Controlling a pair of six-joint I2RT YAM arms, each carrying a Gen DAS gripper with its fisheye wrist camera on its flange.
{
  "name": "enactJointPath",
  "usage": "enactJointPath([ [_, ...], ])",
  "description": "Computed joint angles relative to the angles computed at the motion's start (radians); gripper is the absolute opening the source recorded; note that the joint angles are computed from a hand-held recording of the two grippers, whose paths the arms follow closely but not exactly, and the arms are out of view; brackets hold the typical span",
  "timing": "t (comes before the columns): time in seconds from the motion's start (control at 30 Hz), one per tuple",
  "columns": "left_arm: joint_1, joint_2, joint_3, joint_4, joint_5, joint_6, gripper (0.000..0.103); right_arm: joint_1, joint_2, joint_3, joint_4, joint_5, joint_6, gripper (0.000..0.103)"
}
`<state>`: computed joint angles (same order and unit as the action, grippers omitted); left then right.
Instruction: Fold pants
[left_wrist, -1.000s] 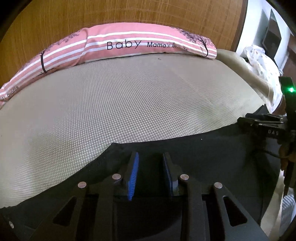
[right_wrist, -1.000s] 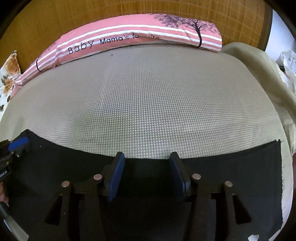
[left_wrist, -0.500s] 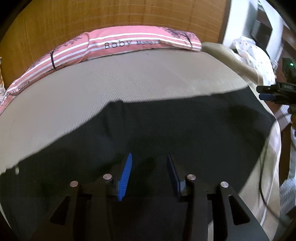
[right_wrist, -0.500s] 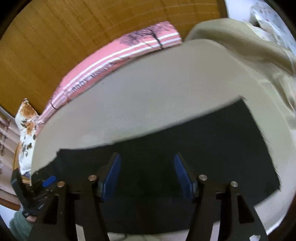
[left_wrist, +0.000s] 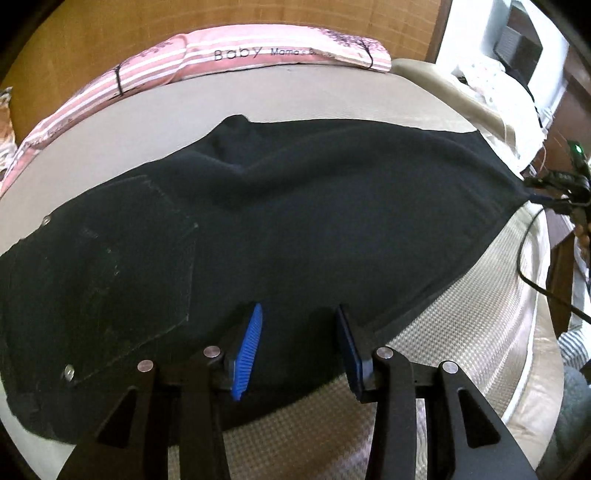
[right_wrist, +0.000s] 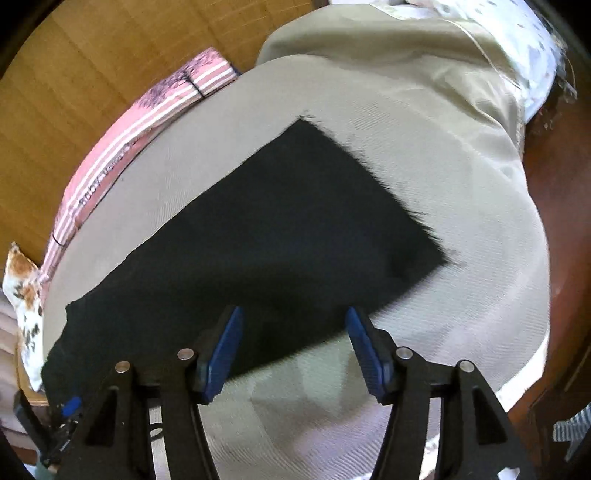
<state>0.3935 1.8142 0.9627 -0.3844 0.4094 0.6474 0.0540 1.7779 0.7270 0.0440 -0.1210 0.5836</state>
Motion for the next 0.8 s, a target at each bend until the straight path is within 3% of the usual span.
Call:
enactJointPath([
  [0.13, 0.0, -0.034, 0.007, -0.038, 0.028, -0.018, 0.043, -0.104, -0.015, -0.104, 0.125, -0.114, 0.029, 0.057],
  [0.33, -0.116, -0.069, 0.03, -0.066, 0.057, -0.061, 0.043, -0.205, 0.061, -0.194, 0.373, -0.249, 0.11, 0.058],
  [0.53, -0.282, -0.03, 0.054, -0.039, 0.012, -0.117, 0.043, -0.297, 0.201, -0.163, 0.588, -0.345, 0.205, 0.044],
  [0.63, -0.338, 0.009, 0.065, -0.035, -0.018, -0.132, 0.043, -0.313, 0.257, -0.111, 0.612, -0.366, 0.216, 0.034],
  [0.7, -0.349, 0.036, 0.073, -0.04, -0.031, -0.134, 0.043, -0.318, 0.287, -0.079, 0.605, -0.383, 0.227, 0.02],
  [0.8, -0.346, 0.049, 0.066, -0.012, -0.018, -0.138, 0.043, -0.323, 0.312, -0.052, 0.602, -0.416, 0.265, 0.012],
])
